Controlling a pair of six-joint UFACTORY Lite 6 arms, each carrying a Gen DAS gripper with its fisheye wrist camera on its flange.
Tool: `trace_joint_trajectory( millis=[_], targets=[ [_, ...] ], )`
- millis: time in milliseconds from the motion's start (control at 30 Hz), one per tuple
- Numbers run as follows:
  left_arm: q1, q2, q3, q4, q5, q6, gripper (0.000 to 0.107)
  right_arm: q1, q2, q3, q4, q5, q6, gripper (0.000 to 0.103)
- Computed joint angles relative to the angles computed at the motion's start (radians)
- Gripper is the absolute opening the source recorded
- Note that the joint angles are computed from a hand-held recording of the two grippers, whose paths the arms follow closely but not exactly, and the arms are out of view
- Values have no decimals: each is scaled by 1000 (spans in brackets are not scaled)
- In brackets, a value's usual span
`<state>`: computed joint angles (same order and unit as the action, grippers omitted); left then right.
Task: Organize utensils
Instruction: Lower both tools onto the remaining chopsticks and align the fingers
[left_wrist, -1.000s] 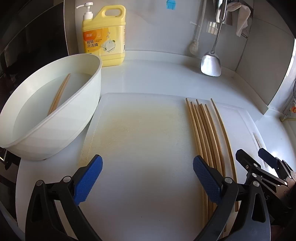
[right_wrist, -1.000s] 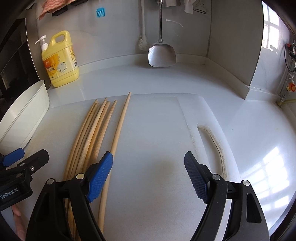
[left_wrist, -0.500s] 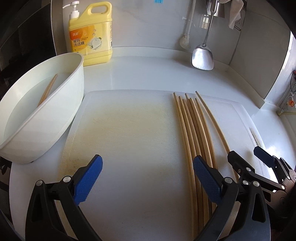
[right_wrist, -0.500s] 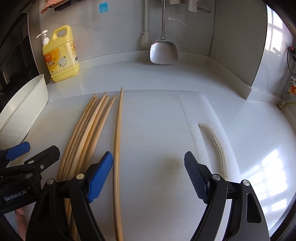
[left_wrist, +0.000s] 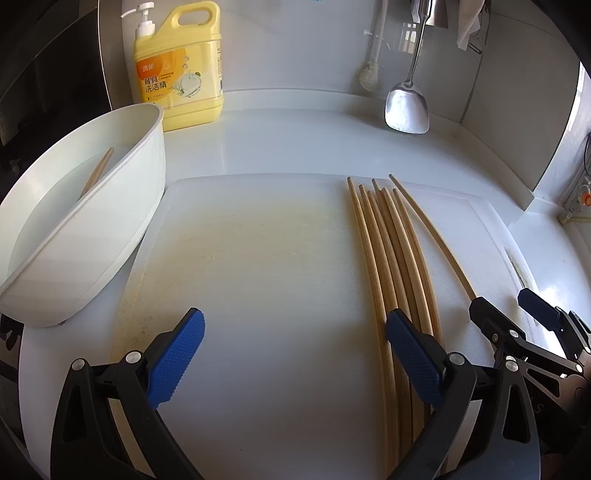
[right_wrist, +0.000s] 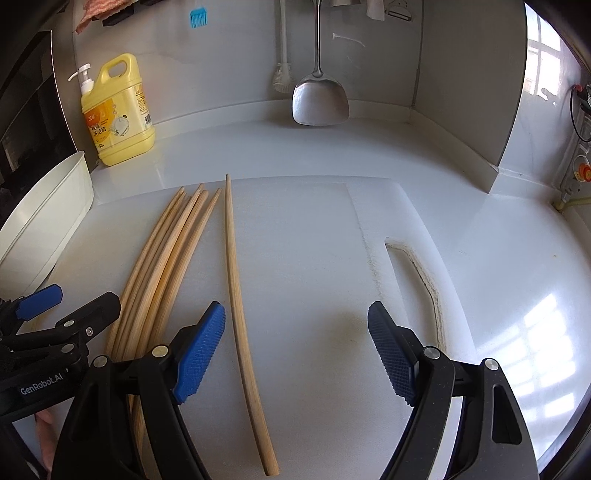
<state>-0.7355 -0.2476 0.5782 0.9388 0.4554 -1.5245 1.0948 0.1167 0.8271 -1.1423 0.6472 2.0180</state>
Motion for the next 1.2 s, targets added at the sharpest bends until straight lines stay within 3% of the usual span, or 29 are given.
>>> trace_joint_trajectory(
  millis=[467, 667, 933, 1200],
  targets=[
    [23, -6, -8, 20, 6, -31, 98, -37, 41, 46, -9, -38, -67, 76],
    [38, 106, 74, 41, 58, -33, 98, -63, 69, 77, -21, -66, -101, 76],
    [91, 43, 42, -36, 19, 45, 97, -60, 58, 61, -38, -71, -84, 76],
    [36, 17, 49, 5, 16, 26, 97, -56, 30, 29, -50, -70, -59, 76]
  ],
)
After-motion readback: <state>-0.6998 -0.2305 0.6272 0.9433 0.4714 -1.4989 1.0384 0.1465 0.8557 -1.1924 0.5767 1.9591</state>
